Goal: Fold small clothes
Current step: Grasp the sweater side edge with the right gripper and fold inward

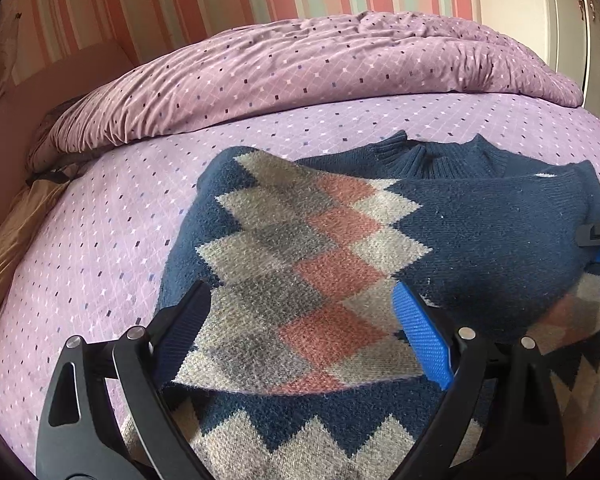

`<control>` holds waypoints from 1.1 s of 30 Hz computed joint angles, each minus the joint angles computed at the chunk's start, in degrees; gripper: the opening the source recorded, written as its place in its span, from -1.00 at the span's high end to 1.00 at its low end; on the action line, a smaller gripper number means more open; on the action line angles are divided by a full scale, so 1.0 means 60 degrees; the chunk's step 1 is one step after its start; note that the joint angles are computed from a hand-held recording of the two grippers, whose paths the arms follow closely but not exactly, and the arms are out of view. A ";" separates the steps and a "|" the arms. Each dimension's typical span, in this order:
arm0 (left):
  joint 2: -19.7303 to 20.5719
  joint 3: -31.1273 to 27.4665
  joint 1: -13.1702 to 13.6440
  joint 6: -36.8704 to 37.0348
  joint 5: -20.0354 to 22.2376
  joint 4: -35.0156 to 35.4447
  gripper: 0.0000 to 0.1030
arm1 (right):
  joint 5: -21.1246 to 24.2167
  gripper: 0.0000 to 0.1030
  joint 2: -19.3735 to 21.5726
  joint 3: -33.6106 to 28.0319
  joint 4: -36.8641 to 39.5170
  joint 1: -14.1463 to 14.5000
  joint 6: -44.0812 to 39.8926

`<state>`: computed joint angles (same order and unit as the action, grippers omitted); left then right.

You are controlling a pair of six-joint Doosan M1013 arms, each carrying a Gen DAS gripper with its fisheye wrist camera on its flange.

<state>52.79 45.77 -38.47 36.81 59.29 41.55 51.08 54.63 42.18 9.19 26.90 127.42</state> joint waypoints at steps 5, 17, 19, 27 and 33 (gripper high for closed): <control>0.0048 -0.0072 0.0014 0.0044 0.0080 0.0002 -0.80 | -0.0233 0.86 -0.0166 0.0196 -0.0491 0.0056 -0.0333; 0.0483 -0.0738 0.0156 0.0143 0.1175 -0.0171 -0.92 | -0.0435 0.86 -0.0931 0.1208 -0.2934 0.0375 0.0119; 0.0367 -0.0465 0.0263 -0.0227 0.0994 -0.0495 -0.94 | 0.0185 0.86 -0.0678 0.0935 -0.2694 0.0344 -0.0059; 0.0262 -0.0248 0.0281 -0.0055 0.0791 -0.0372 -0.94 | 0.0633 0.68 -0.0526 0.0832 -0.3705 0.0548 -0.0477; 0.0007 0.0223 0.0308 -0.0208 0.0326 -0.0461 -0.94 | 0.1665 -0.93 -0.0330 0.0558 -0.5852 0.0872 0.0143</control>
<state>52.83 47.11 -36.62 35.57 61.24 38.78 61.07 52.65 45.53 -25.92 32.13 128.28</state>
